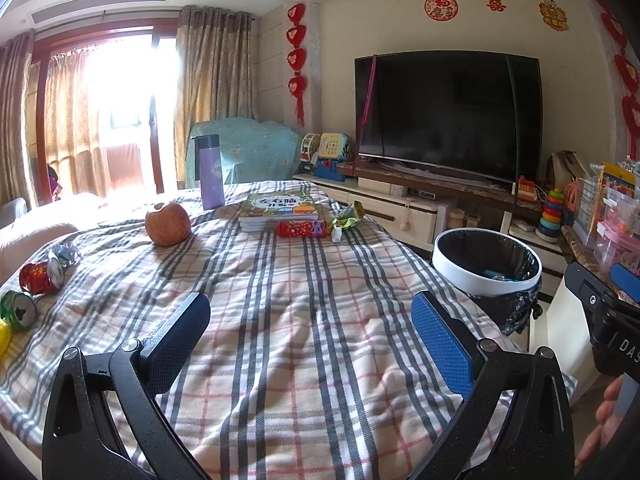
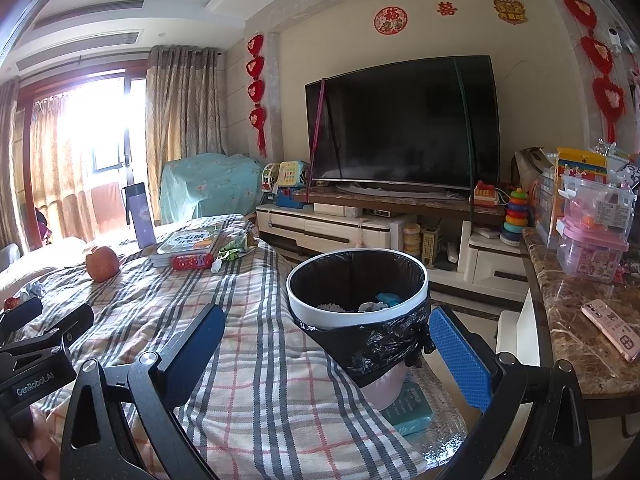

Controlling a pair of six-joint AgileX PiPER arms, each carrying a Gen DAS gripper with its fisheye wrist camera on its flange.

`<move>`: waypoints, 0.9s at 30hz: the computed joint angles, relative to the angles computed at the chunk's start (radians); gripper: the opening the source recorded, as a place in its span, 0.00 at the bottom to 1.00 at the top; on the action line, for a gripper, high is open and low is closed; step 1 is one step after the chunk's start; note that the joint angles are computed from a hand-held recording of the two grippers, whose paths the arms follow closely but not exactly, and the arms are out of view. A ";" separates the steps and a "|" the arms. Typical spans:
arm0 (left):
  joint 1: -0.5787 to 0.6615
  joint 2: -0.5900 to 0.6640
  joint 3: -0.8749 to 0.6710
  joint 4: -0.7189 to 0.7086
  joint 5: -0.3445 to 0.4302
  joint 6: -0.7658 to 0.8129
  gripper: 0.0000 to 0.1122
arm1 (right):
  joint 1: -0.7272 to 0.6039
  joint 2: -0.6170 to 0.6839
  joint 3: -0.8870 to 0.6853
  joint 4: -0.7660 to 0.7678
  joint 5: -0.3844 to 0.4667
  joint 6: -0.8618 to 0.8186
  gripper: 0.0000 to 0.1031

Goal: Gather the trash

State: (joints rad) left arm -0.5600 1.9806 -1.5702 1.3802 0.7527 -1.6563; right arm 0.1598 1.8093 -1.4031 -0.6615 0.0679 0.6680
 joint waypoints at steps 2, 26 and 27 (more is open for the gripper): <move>0.000 -0.001 0.003 0.003 -0.002 -0.005 0.92 | 0.000 0.000 0.000 0.007 0.000 -0.007 1.00; -0.003 -0.002 0.009 0.009 0.001 -0.015 0.92 | 0.003 0.001 -0.003 0.120 -0.002 -0.117 1.00; -0.002 -0.001 0.006 0.006 0.001 -0.012 0.92 | 0.003 0.000 -0.002 0.130 -0.002 -0.128 1.00</move>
